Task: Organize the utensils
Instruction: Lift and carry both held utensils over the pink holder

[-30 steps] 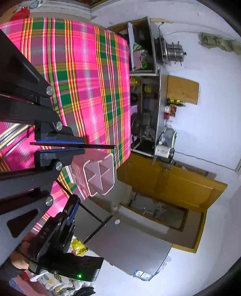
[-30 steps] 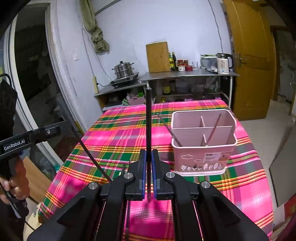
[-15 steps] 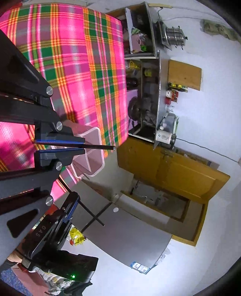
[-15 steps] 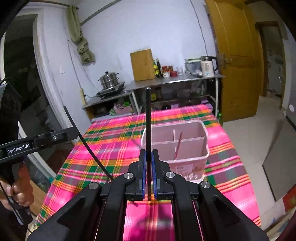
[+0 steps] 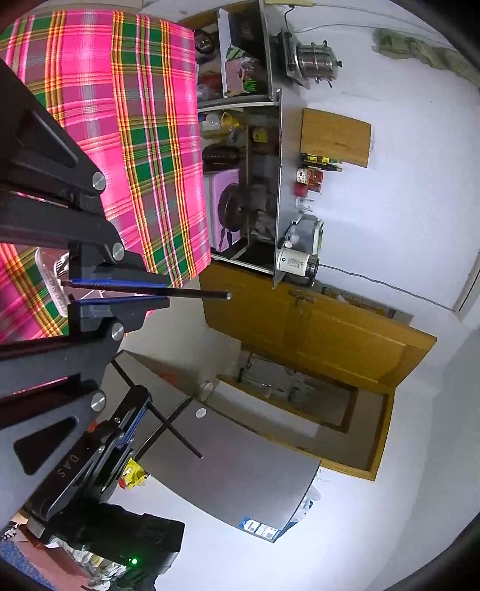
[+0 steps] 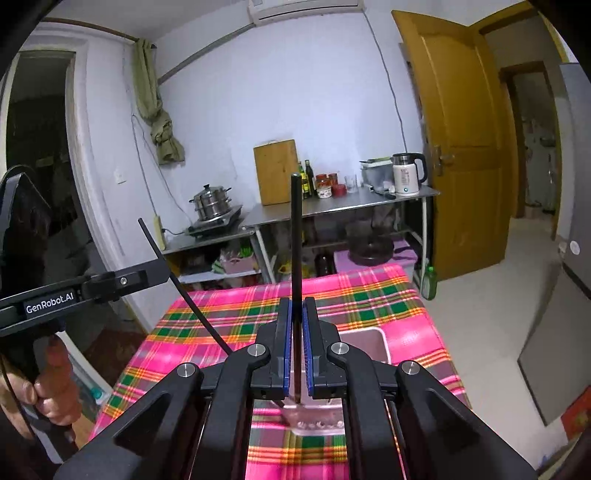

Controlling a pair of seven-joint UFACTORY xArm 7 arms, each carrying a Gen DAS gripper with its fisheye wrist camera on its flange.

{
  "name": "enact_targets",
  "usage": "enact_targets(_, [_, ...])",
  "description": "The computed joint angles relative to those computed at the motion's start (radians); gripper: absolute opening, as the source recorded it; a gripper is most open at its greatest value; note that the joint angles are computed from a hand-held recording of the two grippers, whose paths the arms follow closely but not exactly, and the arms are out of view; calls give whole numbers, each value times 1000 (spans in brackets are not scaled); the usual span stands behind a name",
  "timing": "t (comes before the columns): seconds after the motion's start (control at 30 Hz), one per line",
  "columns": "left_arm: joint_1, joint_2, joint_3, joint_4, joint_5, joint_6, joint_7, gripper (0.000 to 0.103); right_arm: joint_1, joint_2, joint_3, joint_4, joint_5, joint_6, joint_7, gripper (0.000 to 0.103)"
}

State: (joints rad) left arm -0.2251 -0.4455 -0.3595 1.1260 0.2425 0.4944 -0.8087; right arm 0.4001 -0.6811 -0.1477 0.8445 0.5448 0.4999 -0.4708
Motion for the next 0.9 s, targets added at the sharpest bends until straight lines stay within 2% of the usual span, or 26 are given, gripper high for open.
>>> enact_targets(0.33, [-2, 70, 13, -79, 10, -90, -41, 4, -4, 83, 7, -21, 4, -44, -3, 6])
enact_targets(0.9, [-30, 83, 41, -191, -6, -152, -59, 4, -45, 159, 44, -50, 4, -26, -21, 6])
